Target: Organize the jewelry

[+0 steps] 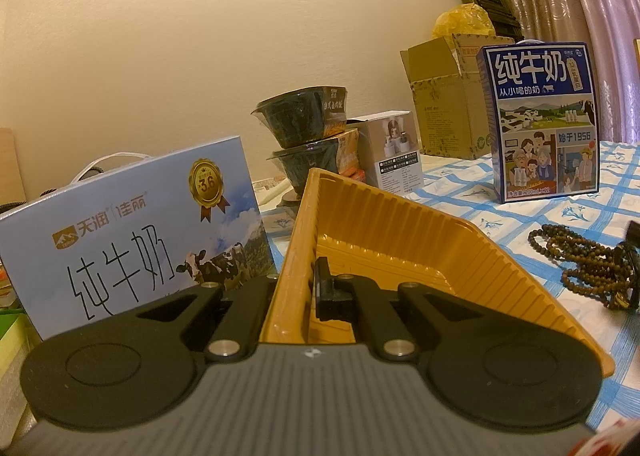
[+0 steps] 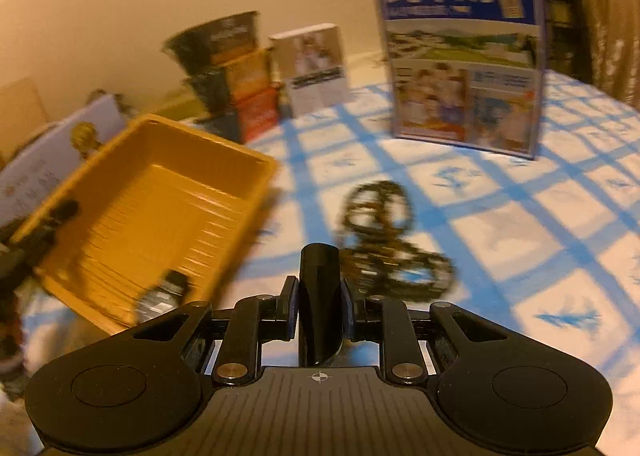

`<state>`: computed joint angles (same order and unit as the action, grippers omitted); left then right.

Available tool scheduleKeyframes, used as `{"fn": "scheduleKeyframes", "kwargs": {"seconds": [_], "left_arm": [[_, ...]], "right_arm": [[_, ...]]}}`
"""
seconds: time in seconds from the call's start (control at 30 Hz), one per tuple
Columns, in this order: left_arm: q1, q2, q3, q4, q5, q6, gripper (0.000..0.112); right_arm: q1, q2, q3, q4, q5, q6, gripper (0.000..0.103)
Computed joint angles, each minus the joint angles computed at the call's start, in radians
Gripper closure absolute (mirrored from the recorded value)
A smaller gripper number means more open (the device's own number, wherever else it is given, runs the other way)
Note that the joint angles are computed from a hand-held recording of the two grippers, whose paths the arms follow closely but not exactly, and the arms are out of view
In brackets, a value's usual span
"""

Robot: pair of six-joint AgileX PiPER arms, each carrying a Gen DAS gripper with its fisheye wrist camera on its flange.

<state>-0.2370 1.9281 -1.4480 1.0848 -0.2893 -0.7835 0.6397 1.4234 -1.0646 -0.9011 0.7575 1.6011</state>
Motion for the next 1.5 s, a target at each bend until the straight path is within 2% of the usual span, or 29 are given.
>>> {"fn": "scheduleKeyframes", "kwargs": {"seconds": [0.17,0.33,0.57,0.83,0.87,0.9,0.93,1.0,1.17,1.27,1.5], "left_arm": [[0.0,0.0,0.0,0.003,0.0,-0.005,0.109],[-0.002,-0.002,-0.001,0.009,-0.002,-0.01,0.109],[0.004,0.003,-0.006,0.031,-0.011,-0.031,0.109],[0.002,0.002,-0.004,0.015,-0.005,-0.024,0.109],[0.002,0.0,0.0,0.008,-0.004,-0.018,0.109],[0.002,0.0,0.0,0.009,-0.004,-0.02,0.109],[0.002,-0.001,0.001,0.009,-0.002,-0.019,0.109],[0.002,0.0,0.0,0.01,-0.002,-0.02,0.109],[0.002,0.001,-0.001,0.013,0.0,-0.021,0.109],[0.003,0.001,0.0,0.01,-0.002,-0.016,0.109],[0.001,0.002,0.004,-0.022,0.004,0.013,0.109]], "right_arm": [[-0.022,0.102,-0.108,0.02,-0.172,-0.018,0.081],[-0.034,0.248,-0.255,0.076,-0.288,-0.04,0.081],[-0.034,0.403,-0.414,0.184,-0.286,-0.158,0.081],[-0.033,0.446,-0.424,0.18,-0.29,-0.177,0.08],[-0.034,0.446,-0.419,0.168,-0.3,-0.172,0.078],[-0.031,0.442,-0.413,0.141,-0.304,-0.153,0.067],[-0.025,0.436,-0.407,0.11,-0.304,-0.129,0.051],[-0.012,0.411,-0.373,0.003,-0.309,-0.036,0.045],[0.037,0.309,-0.255,-0.203,-0.246,0.125,0.045],[0.08,0.222,-0.148,-0.265,-0.171,0.149,0.045],[0.14,0.042,0.078,-0.131,0.01,0.105,0.046]]}}
